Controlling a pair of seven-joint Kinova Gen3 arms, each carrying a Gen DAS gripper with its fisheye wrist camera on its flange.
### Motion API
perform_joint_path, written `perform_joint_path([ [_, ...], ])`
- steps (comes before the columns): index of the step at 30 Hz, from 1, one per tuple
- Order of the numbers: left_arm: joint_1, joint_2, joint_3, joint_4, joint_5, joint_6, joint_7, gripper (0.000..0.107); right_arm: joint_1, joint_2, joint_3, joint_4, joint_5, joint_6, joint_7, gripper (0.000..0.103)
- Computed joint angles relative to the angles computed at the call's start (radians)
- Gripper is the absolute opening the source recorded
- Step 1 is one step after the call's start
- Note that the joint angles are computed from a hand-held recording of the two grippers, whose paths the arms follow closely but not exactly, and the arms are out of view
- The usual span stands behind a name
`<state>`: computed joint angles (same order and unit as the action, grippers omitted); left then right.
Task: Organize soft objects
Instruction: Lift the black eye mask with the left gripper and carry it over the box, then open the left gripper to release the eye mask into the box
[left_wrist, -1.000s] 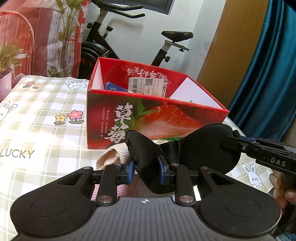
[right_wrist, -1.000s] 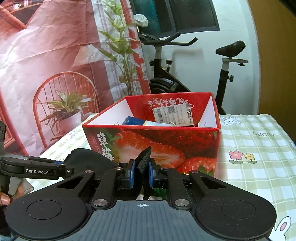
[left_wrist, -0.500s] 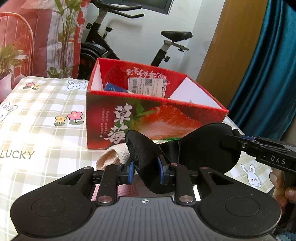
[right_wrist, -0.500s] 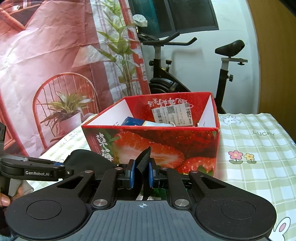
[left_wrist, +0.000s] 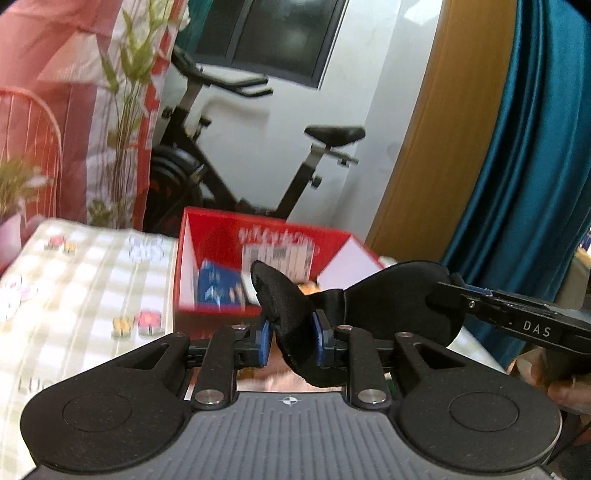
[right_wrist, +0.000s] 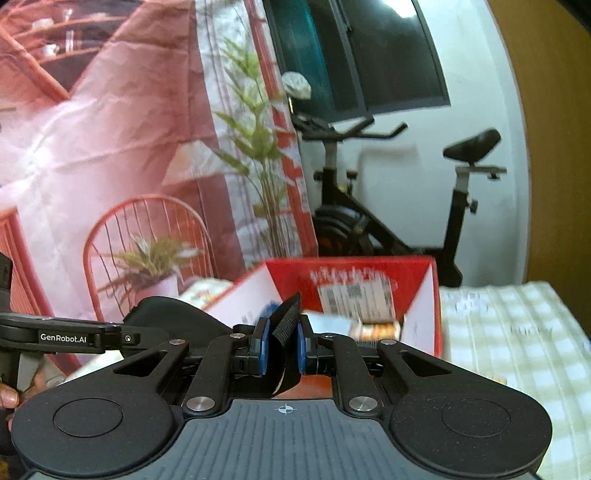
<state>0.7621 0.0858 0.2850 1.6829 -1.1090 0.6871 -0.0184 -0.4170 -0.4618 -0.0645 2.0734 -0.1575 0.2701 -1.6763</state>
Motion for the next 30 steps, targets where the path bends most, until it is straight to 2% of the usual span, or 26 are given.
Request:
perform_joint_path([
  [3, -0.015, 0.017, -0.013, -0.047, 0.005, -0.009, -0.038, 0.024, -0.058, 0.037, 0.064, -0.053, 0.0, -0.002, 0.045, 0.014],
  [6, -0.03, 0.05, -0.035, -0.111, 0.04, -0.018, -0.119, 0.023, -0.145, 0.096, 0.163, -0.121, -0.025, 0.015, 0.13, 0.014],
  [13, -0.044, 0.165, -0.104, -0.28, 0.188, -0.011, -0.323, 0.023, -0.147, 0.245, 0.24, -0.24, -0.125, 0.046, 0.271, 0.014],
  [18, -0.054, 0.244, -0.135, -0.384, 0.292, 0.018, -0.464, 0.023, -0.048, 0.348, 0.185, -0.3, -0.124, 0.067, 0.281, 0.014],
  [23, -0.081, 0.323, -0.143, -0.498, 0.437, 0.081, -0.603, 0.023, 0.045, 0.434, 0.099, -0.357, -0.023, 0.11, 0.208, 0.014],
  [30, -0.108, 0.4, -0.142, -0.616, 0.611, 0.195, -0.805, 0.023, 0.109, 0.514, 0.006, -0.429, 0.086, 0.228, 0.128, 0.014],
])
